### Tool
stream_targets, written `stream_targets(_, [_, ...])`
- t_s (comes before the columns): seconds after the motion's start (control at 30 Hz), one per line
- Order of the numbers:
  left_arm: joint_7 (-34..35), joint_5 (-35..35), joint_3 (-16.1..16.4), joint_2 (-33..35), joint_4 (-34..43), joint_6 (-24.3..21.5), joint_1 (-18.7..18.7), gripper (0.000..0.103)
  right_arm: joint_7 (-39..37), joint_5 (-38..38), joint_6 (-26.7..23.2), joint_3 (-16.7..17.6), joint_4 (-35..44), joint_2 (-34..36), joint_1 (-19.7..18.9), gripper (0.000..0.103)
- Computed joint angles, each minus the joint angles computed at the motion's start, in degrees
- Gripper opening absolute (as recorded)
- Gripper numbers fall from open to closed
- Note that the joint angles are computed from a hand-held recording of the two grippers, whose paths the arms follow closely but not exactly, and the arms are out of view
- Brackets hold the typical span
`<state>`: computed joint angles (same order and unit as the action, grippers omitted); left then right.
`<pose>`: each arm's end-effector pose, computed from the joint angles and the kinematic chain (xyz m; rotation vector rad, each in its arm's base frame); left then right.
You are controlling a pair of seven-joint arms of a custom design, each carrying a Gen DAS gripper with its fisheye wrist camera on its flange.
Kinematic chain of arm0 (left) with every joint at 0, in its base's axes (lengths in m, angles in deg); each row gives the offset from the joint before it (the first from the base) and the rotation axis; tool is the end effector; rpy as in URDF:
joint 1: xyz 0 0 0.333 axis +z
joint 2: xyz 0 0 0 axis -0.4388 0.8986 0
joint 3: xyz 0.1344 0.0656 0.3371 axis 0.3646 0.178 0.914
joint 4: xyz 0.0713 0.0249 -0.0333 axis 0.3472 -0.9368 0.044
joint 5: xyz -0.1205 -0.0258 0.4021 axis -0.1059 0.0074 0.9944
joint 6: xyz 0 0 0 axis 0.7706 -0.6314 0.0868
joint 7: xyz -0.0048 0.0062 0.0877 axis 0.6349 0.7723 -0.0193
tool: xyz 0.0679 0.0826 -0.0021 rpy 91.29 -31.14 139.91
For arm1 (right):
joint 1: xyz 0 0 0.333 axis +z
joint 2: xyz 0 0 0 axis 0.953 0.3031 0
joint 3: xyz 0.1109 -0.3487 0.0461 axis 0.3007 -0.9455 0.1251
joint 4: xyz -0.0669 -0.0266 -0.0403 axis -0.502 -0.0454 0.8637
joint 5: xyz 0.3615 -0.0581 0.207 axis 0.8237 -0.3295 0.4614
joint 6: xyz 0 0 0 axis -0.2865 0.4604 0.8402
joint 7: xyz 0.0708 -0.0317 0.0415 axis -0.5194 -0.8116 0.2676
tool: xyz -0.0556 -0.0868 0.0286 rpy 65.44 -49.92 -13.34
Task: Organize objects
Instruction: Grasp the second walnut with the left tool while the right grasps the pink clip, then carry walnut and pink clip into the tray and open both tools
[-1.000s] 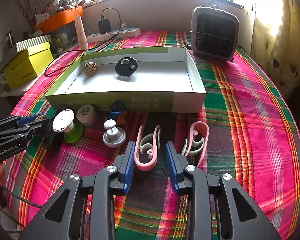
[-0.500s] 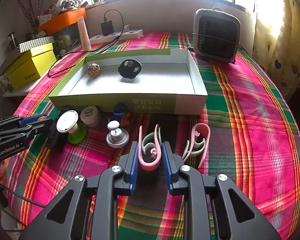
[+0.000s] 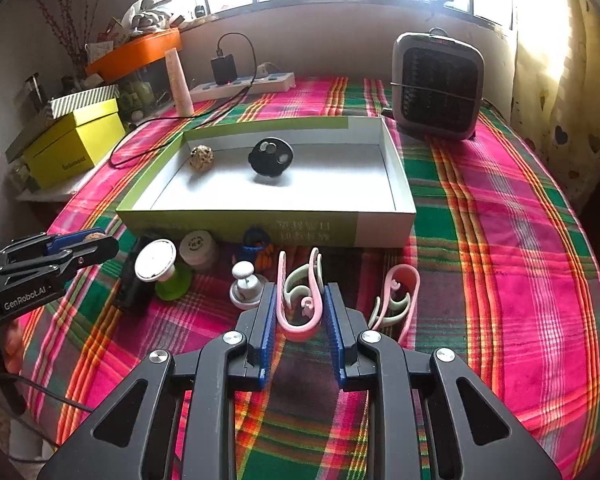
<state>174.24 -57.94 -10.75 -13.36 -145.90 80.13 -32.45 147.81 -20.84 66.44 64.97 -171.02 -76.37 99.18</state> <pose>0.6184 -0.2269 0.4663 -1.3962 2.3234 -0.9508 0.5238 0.3473 0.4558 -1.6588 1.8810 -0.6282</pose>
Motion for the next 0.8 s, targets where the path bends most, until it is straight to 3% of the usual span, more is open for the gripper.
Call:
stream_targets(0.37, [1.2, -1.0, -1.0, 1.2, 3.5, -0.4, -0.2, 0.028, -1.4, -0.6, 1.3, -0.4, 1.6, -0.2, -0.7, 0.024])
stream_targets(0.8, [-5.1, 6.5, -0.2, 7.2, 12.3, -3.8, -2.8, 0.028, -8.9, 4.3, 3.2, -2.1, 5.7, 2.8, -1.9, 0.024])
